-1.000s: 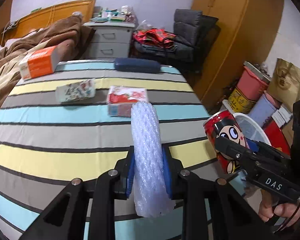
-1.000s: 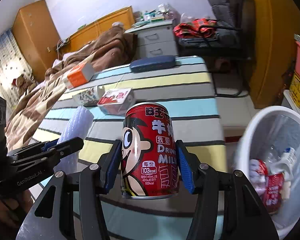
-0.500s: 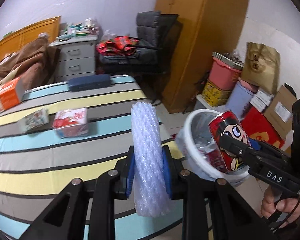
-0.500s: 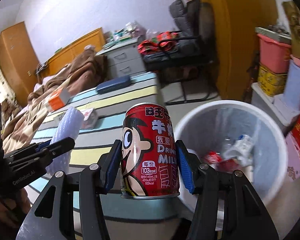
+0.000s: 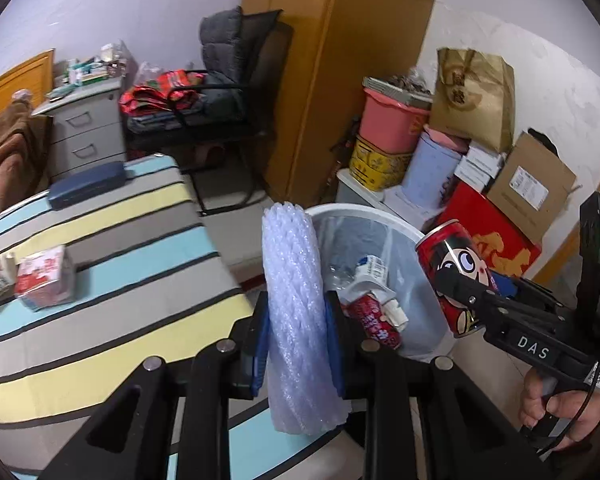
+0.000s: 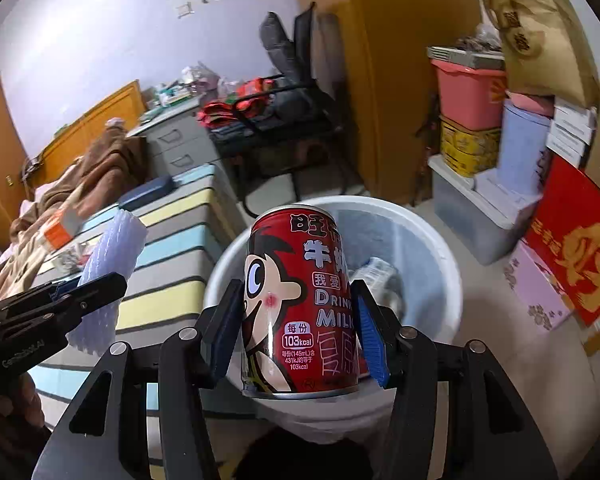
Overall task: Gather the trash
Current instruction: 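Carry the foam net sleeve and cartoon milk can with both tools over the bin, then open both tools to drop the foam net sleeve and cartoon milk can into the bin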
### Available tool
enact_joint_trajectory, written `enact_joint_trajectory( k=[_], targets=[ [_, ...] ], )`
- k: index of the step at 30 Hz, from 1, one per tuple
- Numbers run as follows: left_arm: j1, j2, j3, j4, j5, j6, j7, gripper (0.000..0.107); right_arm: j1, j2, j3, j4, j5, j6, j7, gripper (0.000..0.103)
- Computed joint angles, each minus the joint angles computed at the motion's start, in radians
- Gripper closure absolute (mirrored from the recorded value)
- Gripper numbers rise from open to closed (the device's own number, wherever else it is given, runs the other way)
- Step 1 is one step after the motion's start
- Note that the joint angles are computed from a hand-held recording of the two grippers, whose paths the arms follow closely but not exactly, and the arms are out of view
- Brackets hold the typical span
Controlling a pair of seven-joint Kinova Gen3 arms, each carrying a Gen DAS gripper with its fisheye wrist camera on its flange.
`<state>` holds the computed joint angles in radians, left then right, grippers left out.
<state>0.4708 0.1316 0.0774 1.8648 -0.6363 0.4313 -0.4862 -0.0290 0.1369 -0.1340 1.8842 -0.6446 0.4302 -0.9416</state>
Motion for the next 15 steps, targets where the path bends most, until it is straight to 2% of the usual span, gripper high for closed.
enact_joint_trajectory(
  k=[5, 8, 10, 13, 15],
  targets=[
    [-0.010, 0.069, 0.021, -0.066, 0.087, -0.002, -0.114, 0.081, -0.020, 0.040, 0.033, -0.035, 0.109, 0.017, -0.102, 0.048],
    [0.033, 0.102, -0.009, -0.102, 0.097, 0.015, -0.141, 0.081, -0.018, 0.058, 0.036, -0.049, 0.161, 0.026, -0.151, 0.048],
    [0.022, 0.111, -0.002, -0.106, 0.137, -0.006, -0.187, 0.080, -0.010, 0.066, 0.031, -0.057, 0.181, 0.044, -0.164, 0.048],
    [0.045, 0.130, -0.028, -0.128, 0.156, 0.011, -0.204, 0.080, -0.011, 0.078, 0.033, -0.066, 0.218, 0.041, -0.196, 0.048],
    [0.022, 0.137, -0.015, -0.134, 0.207, 0.007, -0.247, 0.080, -0.012, 0.082, 0.035, -0.070, 0.239, 0.042, -0.224, 0.048]
  ],
)
